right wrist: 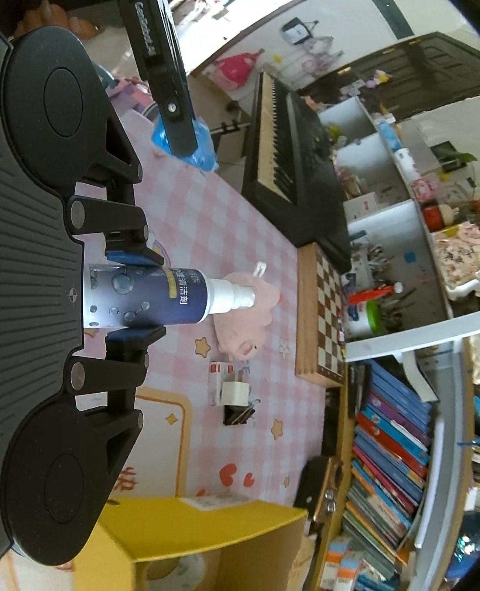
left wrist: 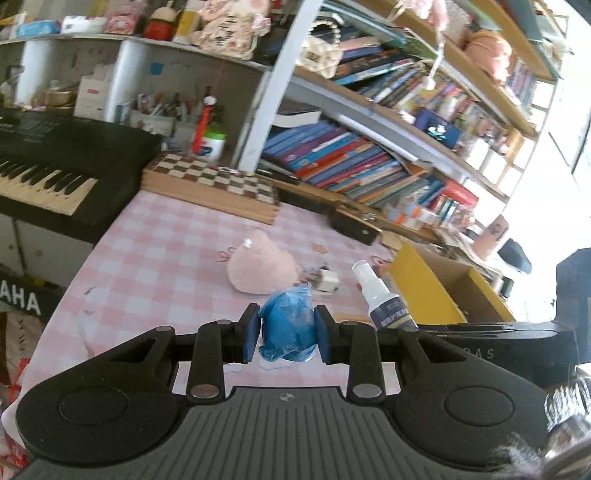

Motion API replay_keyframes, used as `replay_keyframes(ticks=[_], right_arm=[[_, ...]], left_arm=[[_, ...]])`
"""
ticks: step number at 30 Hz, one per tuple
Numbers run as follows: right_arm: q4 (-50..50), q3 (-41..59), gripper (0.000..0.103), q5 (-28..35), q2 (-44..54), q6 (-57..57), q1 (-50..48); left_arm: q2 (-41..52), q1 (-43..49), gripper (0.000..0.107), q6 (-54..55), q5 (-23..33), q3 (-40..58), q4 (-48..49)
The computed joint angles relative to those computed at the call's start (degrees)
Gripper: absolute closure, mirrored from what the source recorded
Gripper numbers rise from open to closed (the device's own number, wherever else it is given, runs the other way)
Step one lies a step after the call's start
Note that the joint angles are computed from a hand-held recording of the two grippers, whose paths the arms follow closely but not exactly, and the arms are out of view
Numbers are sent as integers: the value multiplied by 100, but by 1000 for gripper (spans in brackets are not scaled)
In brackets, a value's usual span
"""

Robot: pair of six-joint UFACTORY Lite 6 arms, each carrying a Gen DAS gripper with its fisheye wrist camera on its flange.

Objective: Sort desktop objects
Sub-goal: 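Carry the blue item and spray bottle over the yellow box with both tools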

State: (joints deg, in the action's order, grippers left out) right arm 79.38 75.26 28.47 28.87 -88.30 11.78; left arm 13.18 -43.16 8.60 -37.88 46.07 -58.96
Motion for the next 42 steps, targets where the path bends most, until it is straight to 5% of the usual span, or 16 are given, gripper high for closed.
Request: replay_keyframes(ticks=[25,42], right_arm=[[3597,-5150,70,-1531,-4479,-1869,1146],[1163,-6261,70,-2294,-6203,1158,1069]], left_arm=[[-1774,-2102,78,38,-327,-2088,-388],[-1151,-2054,78,-623,-49,-1575,1147]])
